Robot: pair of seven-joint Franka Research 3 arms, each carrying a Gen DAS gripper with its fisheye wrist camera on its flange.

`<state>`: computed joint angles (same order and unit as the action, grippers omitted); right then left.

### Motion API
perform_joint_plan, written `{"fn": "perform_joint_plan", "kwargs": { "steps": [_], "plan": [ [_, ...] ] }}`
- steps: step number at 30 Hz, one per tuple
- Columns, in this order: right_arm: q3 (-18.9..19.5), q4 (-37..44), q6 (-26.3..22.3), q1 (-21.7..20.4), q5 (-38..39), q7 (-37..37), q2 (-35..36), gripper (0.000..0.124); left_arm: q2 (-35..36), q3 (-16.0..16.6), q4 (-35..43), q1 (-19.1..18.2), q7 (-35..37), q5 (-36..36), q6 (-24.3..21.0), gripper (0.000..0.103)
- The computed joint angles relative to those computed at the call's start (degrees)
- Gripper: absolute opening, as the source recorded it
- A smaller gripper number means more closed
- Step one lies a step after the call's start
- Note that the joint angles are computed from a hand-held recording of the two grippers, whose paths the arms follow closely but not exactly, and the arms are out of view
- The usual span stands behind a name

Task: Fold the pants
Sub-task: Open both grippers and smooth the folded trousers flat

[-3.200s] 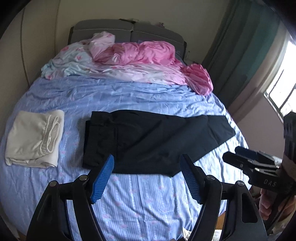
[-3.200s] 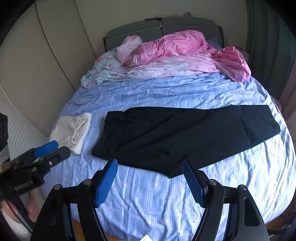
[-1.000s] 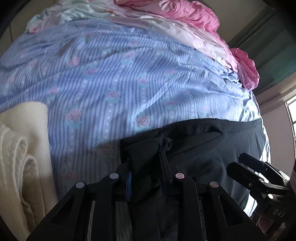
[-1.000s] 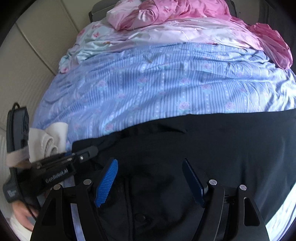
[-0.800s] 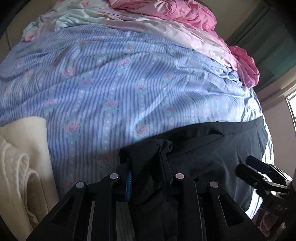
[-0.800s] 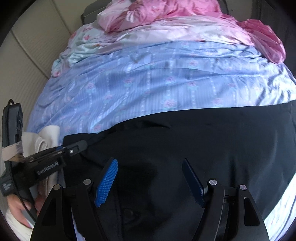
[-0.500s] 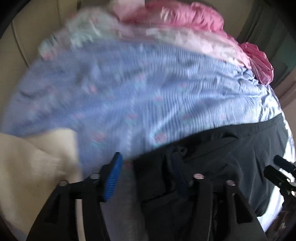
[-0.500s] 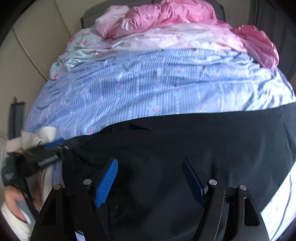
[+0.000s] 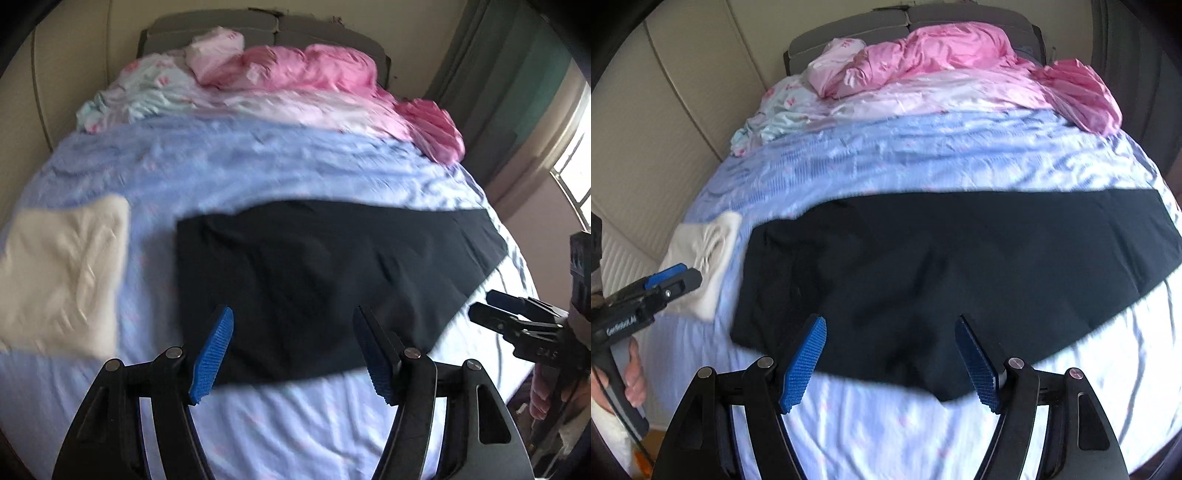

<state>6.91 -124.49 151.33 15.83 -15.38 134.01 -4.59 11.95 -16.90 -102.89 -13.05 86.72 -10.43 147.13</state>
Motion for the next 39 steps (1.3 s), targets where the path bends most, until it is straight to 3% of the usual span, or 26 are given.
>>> {"fn": "perform_joint_plan", "kwargs": {
  "steps": [4,10,12,14,19,22,28,32,39],
  "plan": [
    [-1.0,-8.4,-0.9,0.5,7.6,-8.9,-6.5,0.073,-2.7,-0.6,-4.8,-2.4,-6.7,0.1,0.2,0.066],
    [-1.4,-14.8,-0.5,0.1,15.5,-19.3,-10.2,0.073,-3.6,-0.4,-7.9,-7.3,-22.0,8.4,-0.5,0.066],
    [-1.9,-15.9,0.3,0.4,18.6,-23.2,-9.9,0.071,-3.2,-0.6,-8.2,-8.3,-26.3,10.0,-1.0,0.066],
    [-2.8,-16.4,0.7,1.1,22.4,-28.7,-8.8,0.060,-3.0,-0.9,-8.7,-9.2,-30.5,10.7,-1.4,0.066],
    [-4.1,-15.1,0.5,2.0,31.2,-40.8,-3.9,0.046,-1.9,-1.4,-9.7,-11.0,-38.9,13.0,-1.9,0.066],
    [-4.1,-13.6,0.0,1.5,34.7,-46.2,-0.9,0.043,-0.8,-1.4,-9.5,-11.7,-42.3,14.7,-2.1,0.066],
    [-3.6,-9.3,-1.4,-0.2,33.5,-48.5,4.9,0.043,0.9,-1.3,-8.6,-12.1,-46.4,16.1,-2.3,0.066],
    [-3.5,-9.2,1.8,-0.5,30.4,-46.9,4.5,0.043,1.0,-1.0,-7.5,-12.4,-49.0,18.3,-2.8,0.066],
    [-3.5,-5.6,-0.1,-1.1,32.1,-50.0,7.5,0.043,-1.5,0.0,-8.3,-13.2,-55.6,24.6,-4.7,0.066]
  ]
}}
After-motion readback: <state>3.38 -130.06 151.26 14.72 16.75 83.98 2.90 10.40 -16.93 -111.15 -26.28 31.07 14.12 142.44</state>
